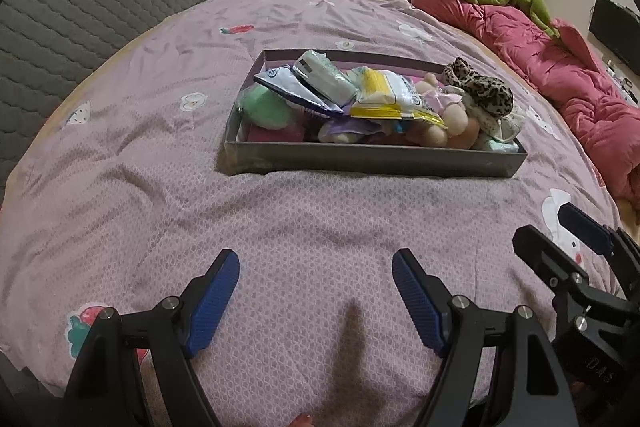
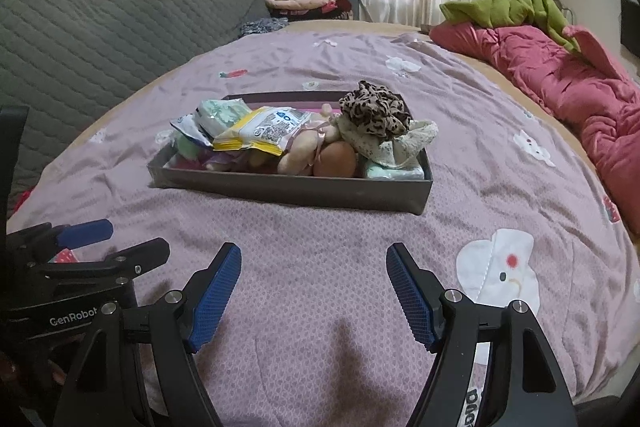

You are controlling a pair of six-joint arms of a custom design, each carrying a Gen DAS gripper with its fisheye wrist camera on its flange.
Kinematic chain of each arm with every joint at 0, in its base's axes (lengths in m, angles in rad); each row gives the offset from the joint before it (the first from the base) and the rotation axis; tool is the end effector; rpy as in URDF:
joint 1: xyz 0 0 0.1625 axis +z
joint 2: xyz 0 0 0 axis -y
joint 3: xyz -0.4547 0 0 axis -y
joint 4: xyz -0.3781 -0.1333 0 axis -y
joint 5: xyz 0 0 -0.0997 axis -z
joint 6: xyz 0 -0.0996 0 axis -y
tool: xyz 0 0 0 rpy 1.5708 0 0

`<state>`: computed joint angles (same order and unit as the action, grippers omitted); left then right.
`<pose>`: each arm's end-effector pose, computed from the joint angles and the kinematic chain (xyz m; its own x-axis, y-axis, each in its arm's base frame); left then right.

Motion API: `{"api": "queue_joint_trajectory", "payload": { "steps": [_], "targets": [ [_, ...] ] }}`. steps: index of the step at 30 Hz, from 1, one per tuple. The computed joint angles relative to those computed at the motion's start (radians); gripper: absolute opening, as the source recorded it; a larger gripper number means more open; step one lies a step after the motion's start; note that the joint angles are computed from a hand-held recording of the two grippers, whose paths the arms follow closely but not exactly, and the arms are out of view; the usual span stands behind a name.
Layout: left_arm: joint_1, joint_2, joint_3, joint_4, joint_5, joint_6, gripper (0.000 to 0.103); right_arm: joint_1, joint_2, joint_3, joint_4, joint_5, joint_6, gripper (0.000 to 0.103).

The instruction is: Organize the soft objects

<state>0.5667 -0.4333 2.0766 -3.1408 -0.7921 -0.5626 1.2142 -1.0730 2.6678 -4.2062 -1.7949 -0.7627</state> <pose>-0.2955 -0.4289 -0.1017 -0.7353 0.2458 -0.6316 0.5310 0.7879 -0.3117 -0.0153 -0.3595 0.2209 -0.7341 0.0486 0.6773 -0.4574 0.7019 -0.5461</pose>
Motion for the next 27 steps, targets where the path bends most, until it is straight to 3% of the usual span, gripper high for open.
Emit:
{"api": "queue_joint_trajectory", "payload": {
  "steps": [27],
  "targets": [
    [-0.005,0.007,-0.018,0.000,0.005,0.022,0.078,-0.008,-0.007,-0.004,-0.001,0.009,-0.017,0.076]
  ]
}}
